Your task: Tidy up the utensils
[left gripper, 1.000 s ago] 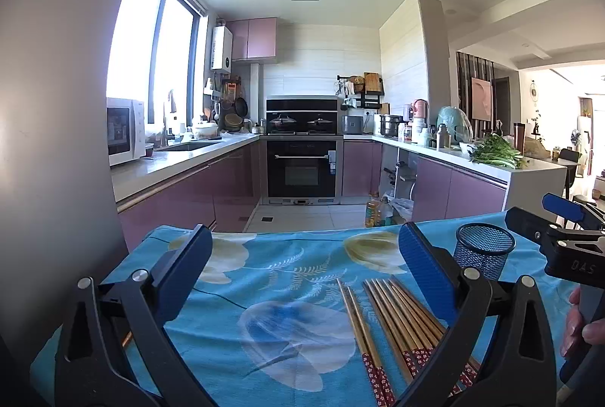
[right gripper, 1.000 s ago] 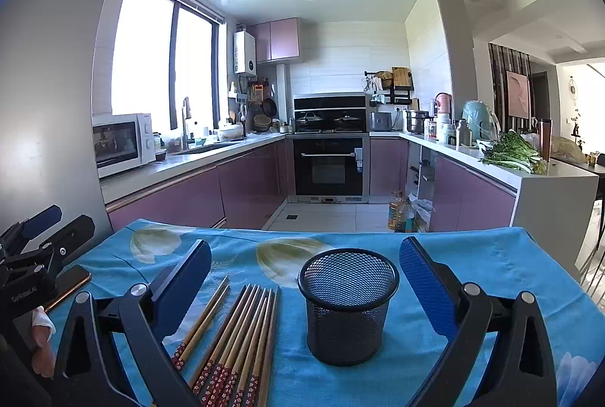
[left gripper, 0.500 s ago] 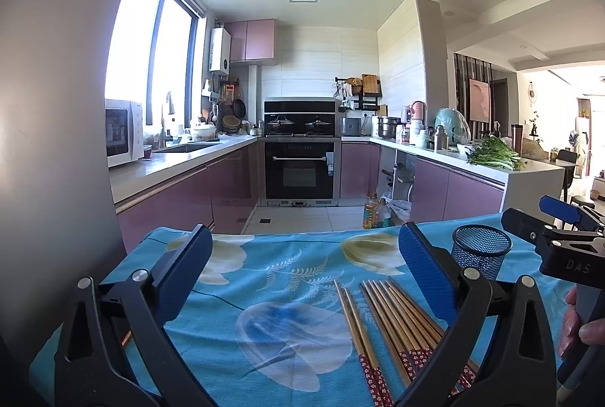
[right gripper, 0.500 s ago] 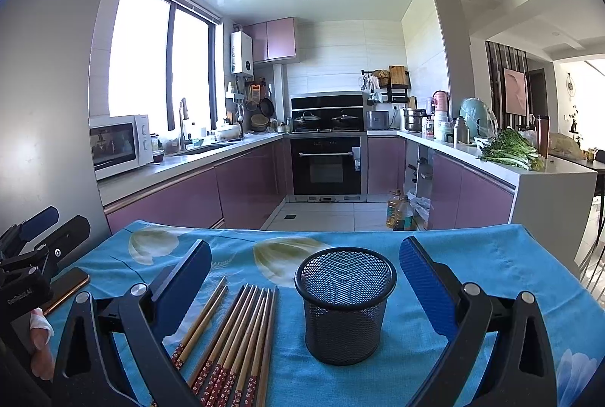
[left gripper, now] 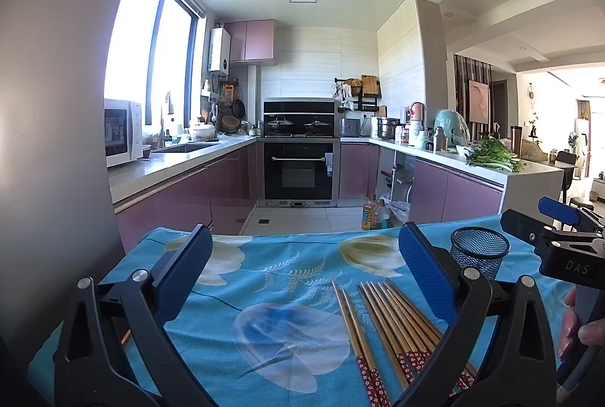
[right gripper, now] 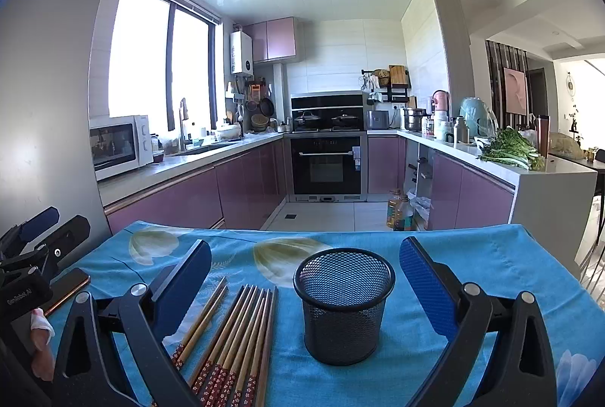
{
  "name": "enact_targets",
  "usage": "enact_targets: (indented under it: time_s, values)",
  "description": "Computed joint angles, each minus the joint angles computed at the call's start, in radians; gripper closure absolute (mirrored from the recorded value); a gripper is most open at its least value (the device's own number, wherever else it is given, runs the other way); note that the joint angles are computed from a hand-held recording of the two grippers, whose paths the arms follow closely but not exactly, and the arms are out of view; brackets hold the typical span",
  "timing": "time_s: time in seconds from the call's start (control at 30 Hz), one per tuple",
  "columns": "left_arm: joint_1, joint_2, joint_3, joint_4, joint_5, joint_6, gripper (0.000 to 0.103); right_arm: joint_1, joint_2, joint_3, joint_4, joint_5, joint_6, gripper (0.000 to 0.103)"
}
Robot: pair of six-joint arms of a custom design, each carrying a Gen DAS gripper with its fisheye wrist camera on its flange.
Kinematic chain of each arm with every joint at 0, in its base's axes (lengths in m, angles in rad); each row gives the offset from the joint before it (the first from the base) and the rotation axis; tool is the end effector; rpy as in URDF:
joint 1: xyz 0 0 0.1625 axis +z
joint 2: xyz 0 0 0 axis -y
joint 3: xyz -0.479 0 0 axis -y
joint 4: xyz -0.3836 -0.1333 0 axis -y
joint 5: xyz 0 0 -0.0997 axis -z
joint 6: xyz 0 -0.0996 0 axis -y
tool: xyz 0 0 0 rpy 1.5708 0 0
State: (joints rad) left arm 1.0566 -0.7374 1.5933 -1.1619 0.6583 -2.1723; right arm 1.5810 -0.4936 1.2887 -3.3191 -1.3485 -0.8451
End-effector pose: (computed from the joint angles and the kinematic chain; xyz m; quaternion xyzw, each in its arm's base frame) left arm -0.1568 -0.7087 0.1182 0.0965 0.6313 -0.6467 0.4171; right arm 0.1637 -0.8257 0.1406 0.4125 -0.7824 0.4567 0.0948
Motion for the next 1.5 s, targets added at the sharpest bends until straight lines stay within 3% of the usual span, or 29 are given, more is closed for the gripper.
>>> enact_targets:
  time_s: [1.5]
  values:
    - [0.0,0.007,-0.014,0.023,-0.003,-0.013,0.006,0.001,-0.001,-0.002,0.005,-0.003,0.0,0.007]
